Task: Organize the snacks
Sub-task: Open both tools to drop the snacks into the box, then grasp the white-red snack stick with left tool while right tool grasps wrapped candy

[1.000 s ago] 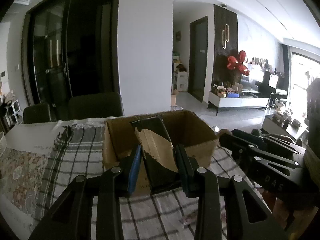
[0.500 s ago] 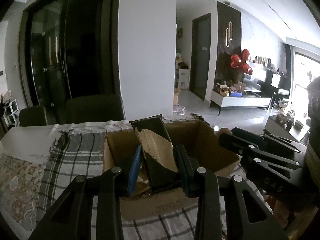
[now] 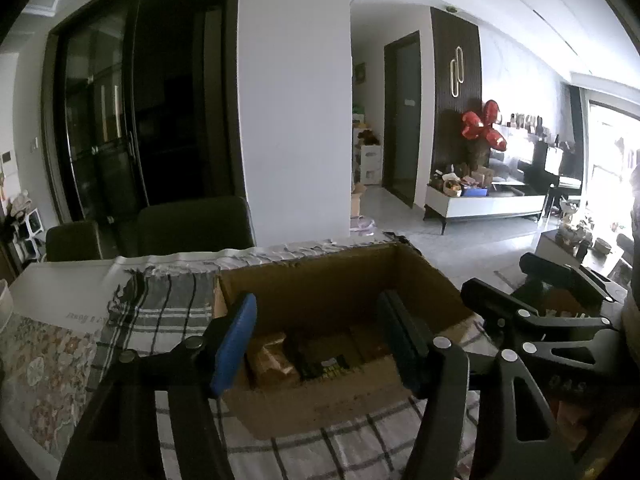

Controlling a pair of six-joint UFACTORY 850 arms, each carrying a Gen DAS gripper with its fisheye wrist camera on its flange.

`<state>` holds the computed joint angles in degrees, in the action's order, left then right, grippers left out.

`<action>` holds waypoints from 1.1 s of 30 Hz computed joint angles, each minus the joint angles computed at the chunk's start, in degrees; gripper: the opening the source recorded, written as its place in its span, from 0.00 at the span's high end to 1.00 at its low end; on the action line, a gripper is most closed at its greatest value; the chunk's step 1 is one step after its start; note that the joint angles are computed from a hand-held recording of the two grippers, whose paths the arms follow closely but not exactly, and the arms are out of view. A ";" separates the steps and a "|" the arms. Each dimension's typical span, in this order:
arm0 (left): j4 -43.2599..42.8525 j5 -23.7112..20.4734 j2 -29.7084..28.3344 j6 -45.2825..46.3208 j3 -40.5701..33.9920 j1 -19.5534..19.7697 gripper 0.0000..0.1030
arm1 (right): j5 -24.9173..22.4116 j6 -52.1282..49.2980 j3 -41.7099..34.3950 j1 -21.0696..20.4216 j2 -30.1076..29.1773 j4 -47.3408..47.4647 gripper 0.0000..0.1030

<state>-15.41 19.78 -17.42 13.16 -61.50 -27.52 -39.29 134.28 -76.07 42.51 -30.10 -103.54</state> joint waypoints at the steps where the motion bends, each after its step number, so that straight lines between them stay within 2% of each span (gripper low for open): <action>1: -0.09 0.22 0.55 0.07 0.72 -0.23 0.37 | -0.39 -0.12 0.64 0.30 0.47 0.52 0.11; 8: 0.53 2.95 4.48 0.85 6.07 -1.76 0.33 | -5.27 1.69 5.30 3.15 3.52 1.38 0.05; 18: 0.68 6.02 8.11 4.81 12.31 -3.84 0.32 | -13.11 2.16 10.56 7.61 6.39 4.05 0.04; 25: 2.07 4.80 9.17 5.82 15.16 -4.84 0.32 | -13.38 3.15 12.98 9.62 7.02 6.81 0.04; 33: 2.17 4.50 8.68 8.04 17.16 -6.47 0.32 | -9.88 3.49 15.69 10.13 7.20 9.21 0.04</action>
<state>-13.24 24.28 -8.74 21.19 -44.34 -34.00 -49.17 137.77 -60.39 52.64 -22.90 -94.34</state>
